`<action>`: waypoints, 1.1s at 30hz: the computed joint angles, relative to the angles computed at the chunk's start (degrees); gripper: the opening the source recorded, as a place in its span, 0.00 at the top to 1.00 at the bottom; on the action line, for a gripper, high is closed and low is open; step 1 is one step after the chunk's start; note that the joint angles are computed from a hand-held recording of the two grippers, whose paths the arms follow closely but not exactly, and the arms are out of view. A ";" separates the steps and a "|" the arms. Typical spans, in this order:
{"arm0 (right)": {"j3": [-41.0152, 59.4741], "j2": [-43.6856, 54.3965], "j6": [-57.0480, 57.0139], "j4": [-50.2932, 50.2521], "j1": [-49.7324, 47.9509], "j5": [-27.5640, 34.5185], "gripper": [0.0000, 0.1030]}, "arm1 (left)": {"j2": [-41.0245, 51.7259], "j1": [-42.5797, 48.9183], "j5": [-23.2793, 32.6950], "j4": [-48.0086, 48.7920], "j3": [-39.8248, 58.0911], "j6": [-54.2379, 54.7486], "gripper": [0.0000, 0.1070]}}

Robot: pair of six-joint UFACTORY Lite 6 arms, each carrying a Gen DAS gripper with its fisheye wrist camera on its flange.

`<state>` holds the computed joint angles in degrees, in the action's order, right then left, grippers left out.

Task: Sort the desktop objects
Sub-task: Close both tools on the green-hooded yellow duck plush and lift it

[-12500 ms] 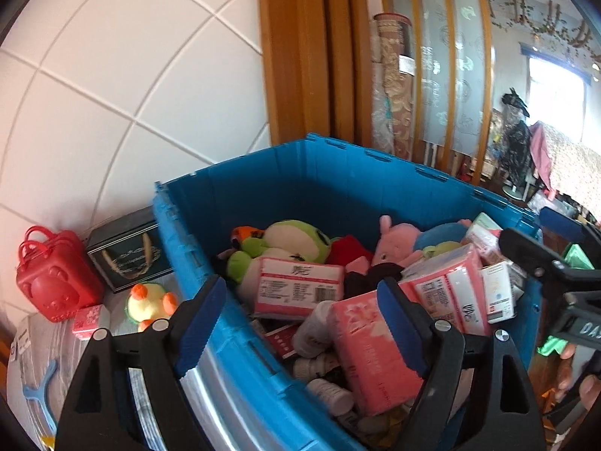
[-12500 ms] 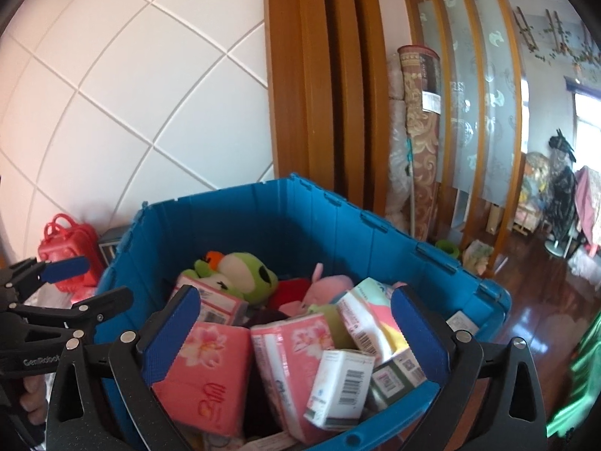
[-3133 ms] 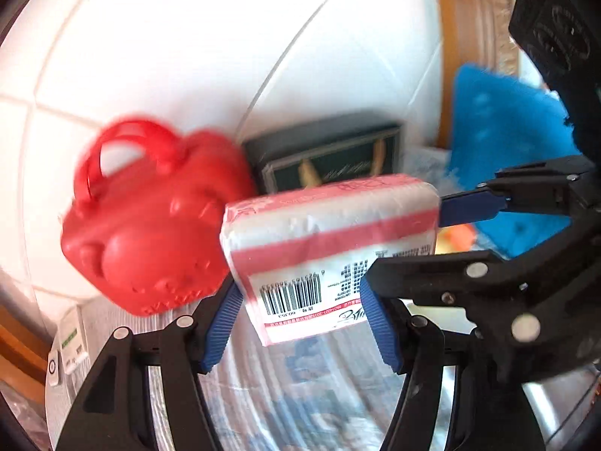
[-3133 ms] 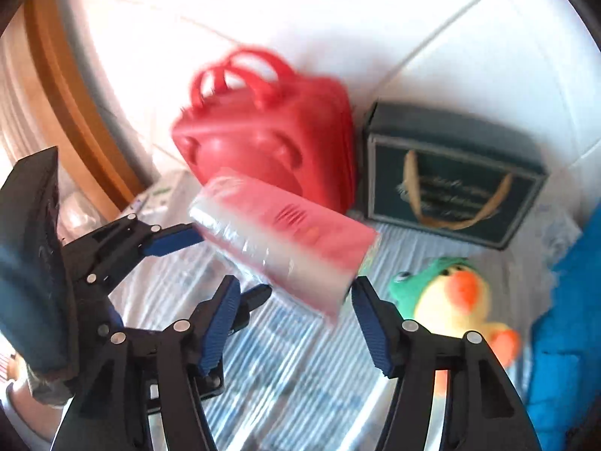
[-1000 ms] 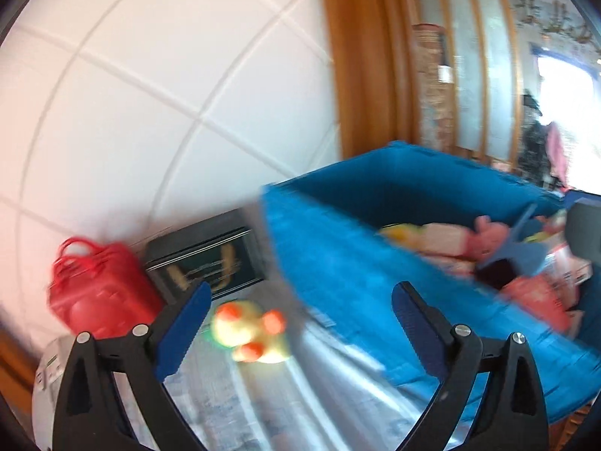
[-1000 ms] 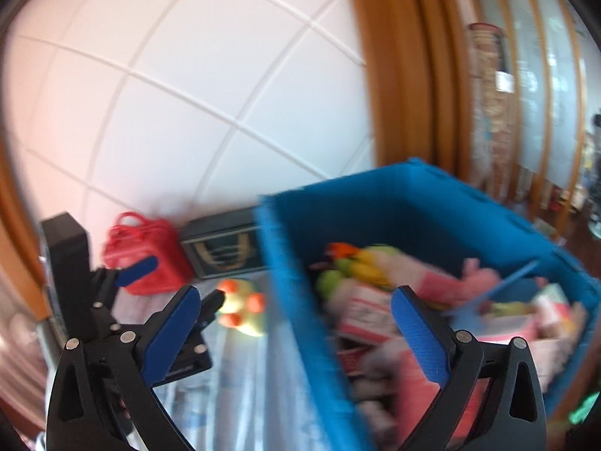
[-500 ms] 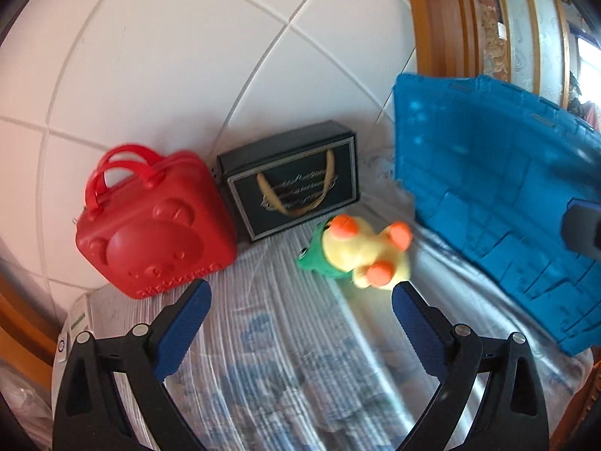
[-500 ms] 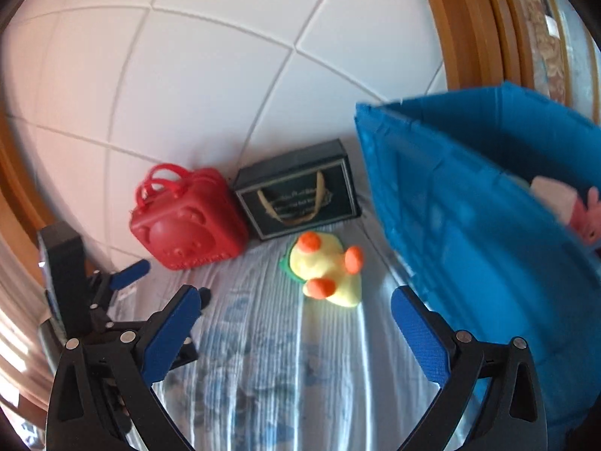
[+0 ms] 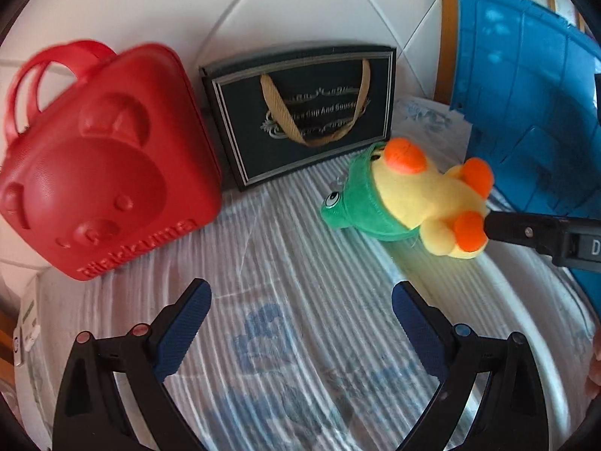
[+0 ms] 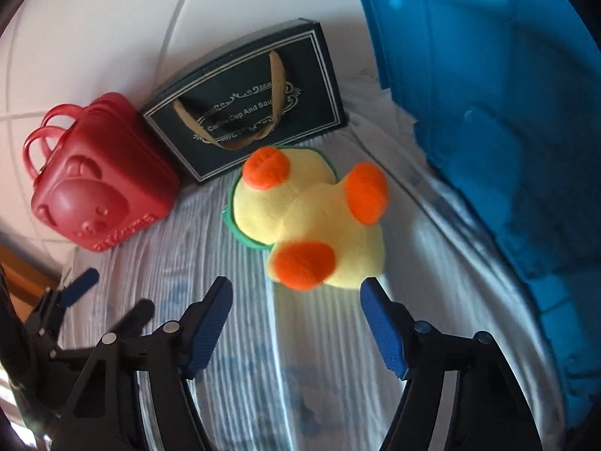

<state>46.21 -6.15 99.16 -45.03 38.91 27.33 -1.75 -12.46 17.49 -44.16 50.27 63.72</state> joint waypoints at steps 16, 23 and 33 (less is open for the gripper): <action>-16.43 -8.45 -8.95 -1.14 -3.56 -2.17 0.63 | 7.18 -9.02 -1.17 1.91 6.27 -4.33 0.08; -14.33 -9.59 -11.70 -1.92 -6.34 -3.69 0.62 | 17.31 -16.28 -4.63 20.85 11.95 -24.93 0.08; -10.97 -4.29 -9.06 -5.00 -12.05 -8.61 0.49 | 27.50 -19.34 -0.95 27.04 22.37 -33.09 0.08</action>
